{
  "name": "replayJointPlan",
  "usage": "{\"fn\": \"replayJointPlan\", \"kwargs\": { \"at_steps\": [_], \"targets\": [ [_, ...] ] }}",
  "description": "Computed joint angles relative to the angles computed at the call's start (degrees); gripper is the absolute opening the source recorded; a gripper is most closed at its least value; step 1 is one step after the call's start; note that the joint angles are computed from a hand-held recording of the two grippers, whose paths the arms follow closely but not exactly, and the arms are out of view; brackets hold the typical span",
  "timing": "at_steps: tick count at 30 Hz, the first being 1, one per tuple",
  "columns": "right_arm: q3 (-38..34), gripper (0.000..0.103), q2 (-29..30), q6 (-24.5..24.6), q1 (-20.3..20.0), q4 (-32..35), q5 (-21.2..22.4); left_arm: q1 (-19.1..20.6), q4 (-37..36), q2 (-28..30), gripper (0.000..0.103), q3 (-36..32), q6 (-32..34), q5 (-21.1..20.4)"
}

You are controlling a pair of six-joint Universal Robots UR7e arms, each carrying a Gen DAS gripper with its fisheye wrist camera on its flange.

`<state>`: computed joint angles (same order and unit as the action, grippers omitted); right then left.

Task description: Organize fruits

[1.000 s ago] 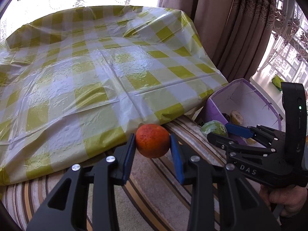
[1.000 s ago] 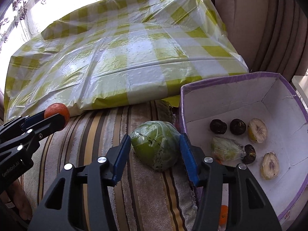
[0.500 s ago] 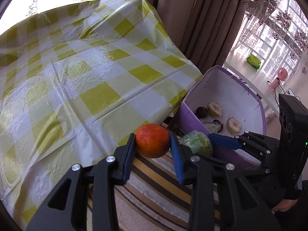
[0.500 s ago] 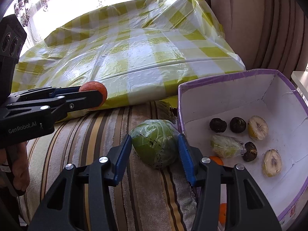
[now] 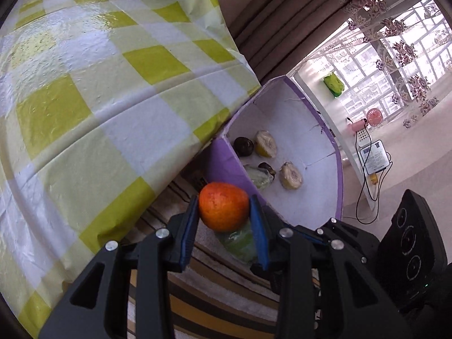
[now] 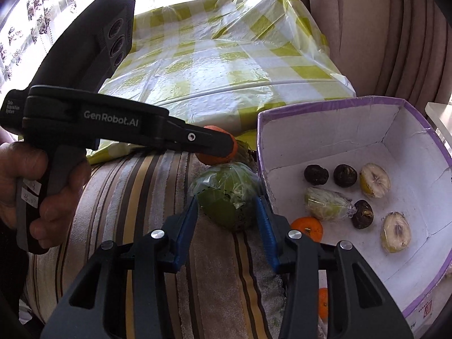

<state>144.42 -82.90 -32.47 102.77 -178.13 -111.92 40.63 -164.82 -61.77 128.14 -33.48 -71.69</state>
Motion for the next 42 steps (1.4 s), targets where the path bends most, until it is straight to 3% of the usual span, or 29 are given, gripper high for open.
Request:
{"fn": "replayJointPlan", "kwargs": {
  "at_steps": [2, 3, 4, 8, 13, 17, 18, 19, 20, 22, 27, 31, 37, 38, 39, 42],
  "targets": [
    [0.1, 0.063, -1.2, 2.1, 0.4, 2.9, 0.2, 0.2, 0.0, -0.2, 0.035, 0.1, 0.0, -1.8],
    [-0.1, 0.082, -2.2, 3.9, 0.3, 5.7, 1.4, 0.2, 0.0, -0.3, 0.035, 0.3, -0.1, -2.7],
    [-0.3, 0.087, -2.3, 5.7, 0.7, 7.1, 1.2, 0.3, 0.0, -0.6, 0.035, 0.5, -0.2, -3.7],
    [-2.5, 0.088, -0.7, 16.8, 1.0, 12.5, -0.4, 0.1, 1.1, -1.8, 0.035, 0.9, 0.4, -6.0],
    [-3.6, 0.088, 0.5, 28.2, 1.6, 11.2, -0.8, -3.1, 6.1, -4.4, 0.035, 0.6, 1.1, 1.5],
    [-4.7, 0.089, 3.6, 33.2, 3.8, 8.8, -5.1, -5.9, 6.5, -6.4, 0.035, 2.2, -0.3, 7.7],
    [-4.8, 0.084, 4.6, 33.7, 4.6, 7.7, -7.6, -6.7, 6.6, -7.1, 0.035, 2.9, -1.1, 9.3],
    [-4.8, 0.067, 4.8, 34.9, 5.0, 7.5, -9.7, -7.8, 6.9, -7.8, 0.035, 3.6, -2.2, 11.5],
    [-4.5, 0.059, 4.1, 35.6, 4.7, 7.6, -9.4, -9.1, 8.2, -8.6, 0.035, 4.2, -3.4, 14.3],
    [-4.5, 0.057, 4.0, 34.1, 4.0, 7.4, -8.7, -11.2, 10.0, -10.1, 0.035, 5.5, -5.4, 18.1],
    [-3.0, 0.056, 0.7, 30.5, 3.5, 7.5, -7.1, -14.3, 12.0, -12.2, 0.035, 7.5, -9.7, 21.9],
    [-2.1, 0.056, -3.4, 27.1, 3.4, 8.2, -5.0, -16.3, 11.8, -10.8, 0.035, 7.0, -9.6, 23.5],
    [-2.0, 0.052, -7.8, 23.9, 2.1, 9.4, -1.9, -16.7, 10.1, -5.9, 0.035, 4.1, -7.6, 22.8],
    [-2.0, 0.046, -7.7, 23.2, 2.2, 8.9, -3.2, -16.7, 10.1, -5.2, 0.035, 3.6, -7.2, 22.7],
    [-2.1, 0.014, -8.3, 23.2, 1.1, 10.0, -2.3, -16.6, 10.4, -4.6, 0.035, 3.3, -7.2, 22.6],
    [-2.4, 0.012, -9.2, 22.5, -1.2, 12.5, -0.9, -16.2, 10.9, -3.0, 0.035, 2.3, -7.7, 21.8]
  ]
}}
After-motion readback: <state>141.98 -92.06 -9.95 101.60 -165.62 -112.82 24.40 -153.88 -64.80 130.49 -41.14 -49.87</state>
